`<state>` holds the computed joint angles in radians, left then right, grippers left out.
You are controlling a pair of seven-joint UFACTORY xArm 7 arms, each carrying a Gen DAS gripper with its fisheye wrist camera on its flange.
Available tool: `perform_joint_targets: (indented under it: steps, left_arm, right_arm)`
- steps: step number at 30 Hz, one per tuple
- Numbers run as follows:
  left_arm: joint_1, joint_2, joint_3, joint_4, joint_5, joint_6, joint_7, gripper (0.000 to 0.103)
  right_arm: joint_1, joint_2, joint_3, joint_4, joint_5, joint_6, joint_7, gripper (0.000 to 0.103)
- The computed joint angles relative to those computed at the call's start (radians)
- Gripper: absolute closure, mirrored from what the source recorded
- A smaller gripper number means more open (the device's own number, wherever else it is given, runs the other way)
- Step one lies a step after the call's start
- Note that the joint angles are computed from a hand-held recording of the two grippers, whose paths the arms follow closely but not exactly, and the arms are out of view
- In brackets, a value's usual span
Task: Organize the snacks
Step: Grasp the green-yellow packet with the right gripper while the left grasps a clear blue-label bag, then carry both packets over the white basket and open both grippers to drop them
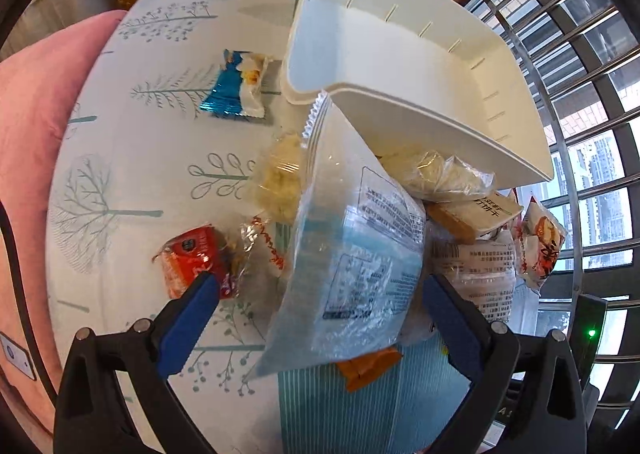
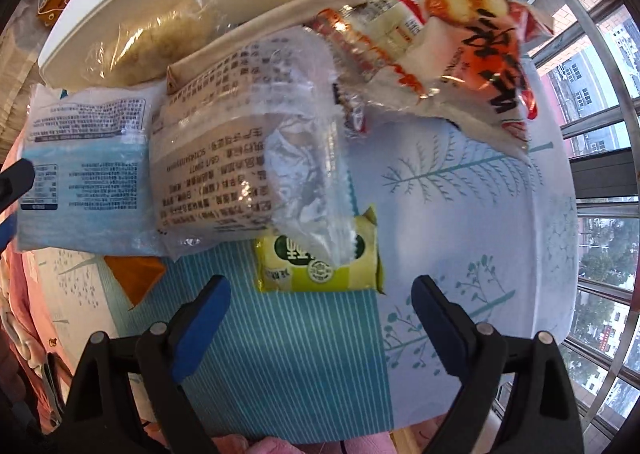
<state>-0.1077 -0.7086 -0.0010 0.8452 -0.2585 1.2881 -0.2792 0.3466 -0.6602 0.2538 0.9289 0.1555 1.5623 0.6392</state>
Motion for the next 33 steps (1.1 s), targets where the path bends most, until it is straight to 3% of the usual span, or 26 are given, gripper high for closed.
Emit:
perform_joint_targets:
  steps: [6, 8, 18, 26, 33]
  left_arm:
    - [-0.022, 0.04, 0.018, -0.012, -0.068, -0.016, 0.013, 0.023]
    - [-0.025, 0.052, 0.012, -0.014, -0.08, -0.019, 0.006, 0.039]
    - [-0.026, 0.048, 0.0, -0.003, -0.076, -0.01, -0.025, 0.068]
    - [-0.028, 0.007, -0.018, 0.015, -0.069, 0.003, -0.078, 0.078]
    - [-0.027, -0.054, -0.033, 0.034, -0.05, 0.022, -0.145, 0.084]
  right_arm:
    - [0.018, 0.079, 0.038, 0.024, -0.004, -0.034, 0.038, 0.024]
    - [0.028, 0.116, 0.053, 0.026, -0.01, -0.063, 0.055, 0.024]
    - [0.064, 0.188, 0.035, 0.036, -0.041, -0.111, 0.07, 0.038]
    - [0.087, 0.146, 0.017, 0.03, -0.033, -0.105, 0.024, 0.049]
    - [0.084, 0.049, -0.002, -0.019, 0.009, -0.085, -0.05, 0.051]
